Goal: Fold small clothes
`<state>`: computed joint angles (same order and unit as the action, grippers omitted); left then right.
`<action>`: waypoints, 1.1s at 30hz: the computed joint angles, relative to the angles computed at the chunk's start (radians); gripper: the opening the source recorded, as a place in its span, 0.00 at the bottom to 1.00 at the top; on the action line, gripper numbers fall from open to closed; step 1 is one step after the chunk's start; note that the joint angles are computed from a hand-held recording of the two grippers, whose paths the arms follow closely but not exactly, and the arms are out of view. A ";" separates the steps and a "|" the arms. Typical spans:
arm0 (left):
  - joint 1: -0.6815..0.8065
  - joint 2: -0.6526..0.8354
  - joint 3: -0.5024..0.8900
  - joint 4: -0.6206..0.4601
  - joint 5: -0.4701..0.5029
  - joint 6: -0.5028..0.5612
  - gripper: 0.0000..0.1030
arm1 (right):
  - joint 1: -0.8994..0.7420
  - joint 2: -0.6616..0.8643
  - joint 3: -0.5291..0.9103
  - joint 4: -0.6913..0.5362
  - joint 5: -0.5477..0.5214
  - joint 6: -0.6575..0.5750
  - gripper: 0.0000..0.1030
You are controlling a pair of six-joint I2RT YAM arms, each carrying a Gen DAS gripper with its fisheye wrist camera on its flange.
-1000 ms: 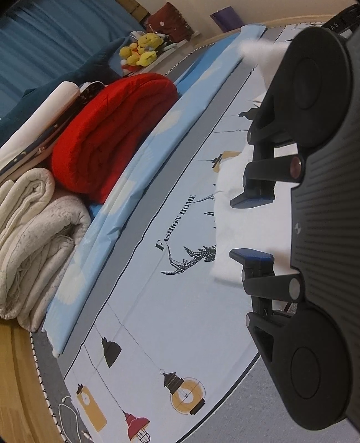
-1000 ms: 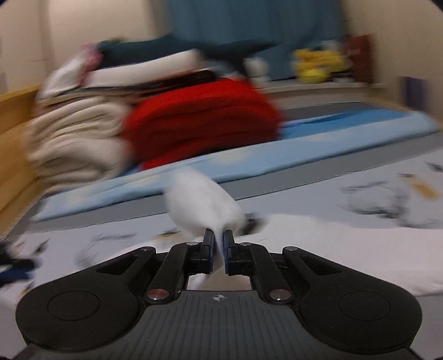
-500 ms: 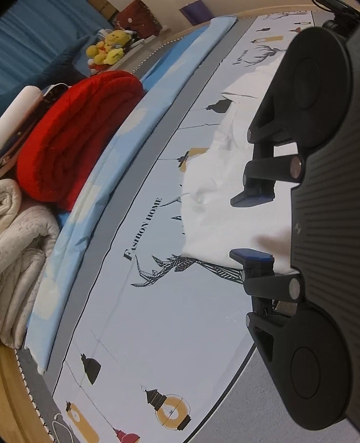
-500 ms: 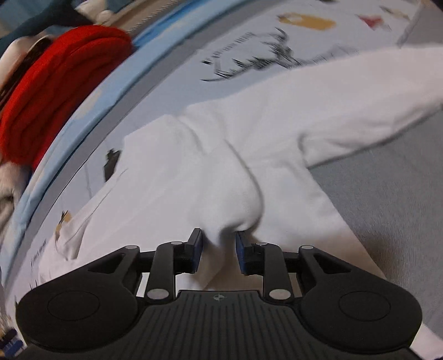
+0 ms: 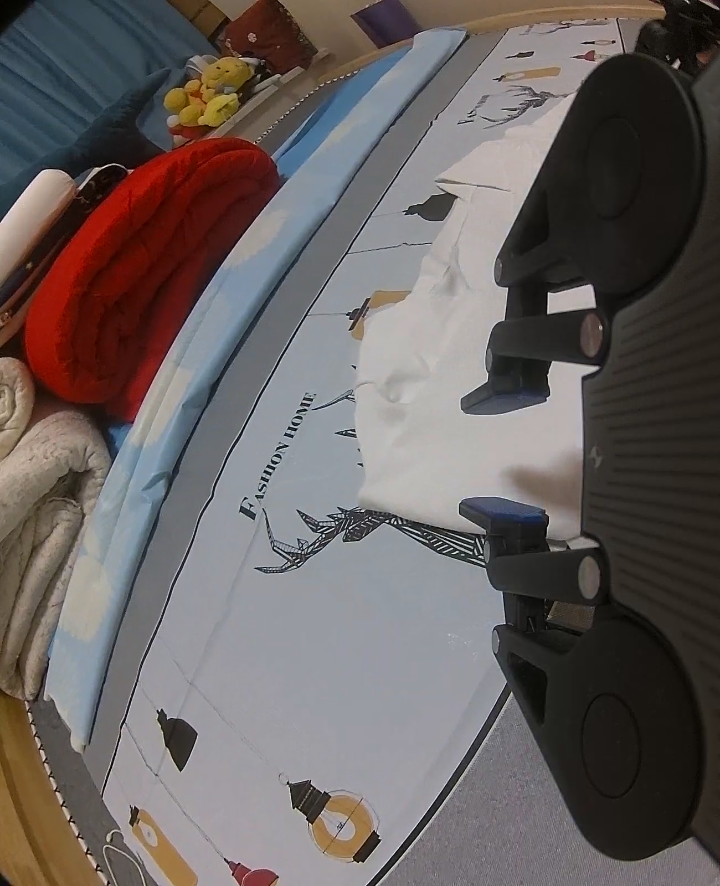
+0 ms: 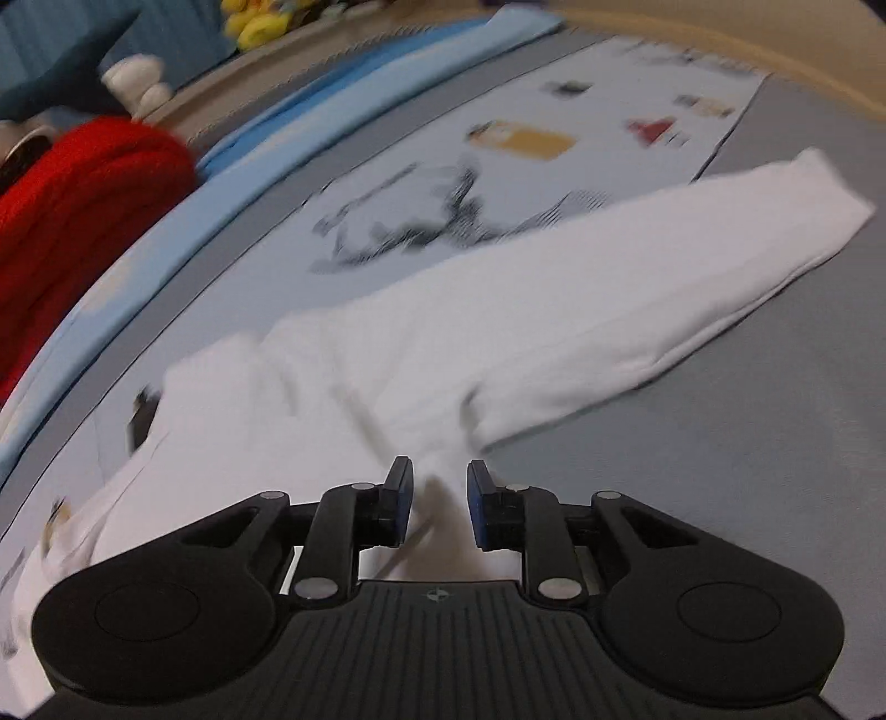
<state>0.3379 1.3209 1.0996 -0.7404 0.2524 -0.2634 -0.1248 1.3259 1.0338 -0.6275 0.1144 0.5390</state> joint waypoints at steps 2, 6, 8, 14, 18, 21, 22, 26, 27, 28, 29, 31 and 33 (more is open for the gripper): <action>-0.002 0.004 0.002 -0.004 0.000 0.005 0.35 | 0.010 -0.053 -0.027 0.055 0.016 -0.019 0.23; -0.033 0.013 -0.009 -0.011 -0.009 0.019 0.35 | -0.015 -0.036 -0.033 0.110 -0.200 -0.060 0.23; -0.057 0.019 -0.024 -0.015 -0.017 0.017 0.35 | -0.028 0.027 -0.002 0.045 -0.260 -0.058 0.23; -0.080 0.060 -0.079 -0.029 -0.024 0.025 0.35 | -0.032 0.106 0.020 -0.032 -0.235 -0.120 0.22; -0.091 0.095 -0.069 -0.069 -0.048 0.064 0.35 | -0.020 0.049 -0.012 0.001 -0.251 -0.109 0.22; -0.095 0.050 -0.062 -0.066 -0.050 0.069 0.40 | -0.020 0.094 0.026 -0.019 -0.239 -0.131 0.23; -0.097 0.047 -0.064 -0.063 -0.052 0.075 0.42 | -0.027 0.109 0.033 -0.040 -0.236 -0.134 0.23; -0.089 0.096 -0.078 -0.071 -0.062 0.073 0.40 | -0.046 0.120 0.038 -0.055 -0.257 -0.135 0.22; -0.096 0.090 -0.064 -0.081 -0.070 0.071 0.41 | -0.043 0.115 0.040 -0.056 -0.254 -0.139 0.22; -0.101 0.079 -0.056 -0.083 -0.073 0.068 0.41 | -0.044 0.109 0.043 -0.054 -0.256 -0.144 0.22; -0.103 0.055 -0.053 -0.075 -0.068 0.067 0.43 | -0.047 0.102 0.047 -0.054 -0.261 -0.146 0.22; -0.109 0.031 -0.053 -0.059 -0.062 0.075 0.45 | -0.061 0.086 0.052 -0.051 -0.281 -0.157 0.22; -0.122 0.045 -0.058 -0.063 -0.082 0.079 0.46 | -0.072 0.067 0.053 -0.047 -0.286 -0.176 0.23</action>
<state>0.2156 1.3659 1.0420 -0.8029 0.1702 -0.1844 -0.1970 1.3933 1.0864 -0.6741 -0.1717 0.3632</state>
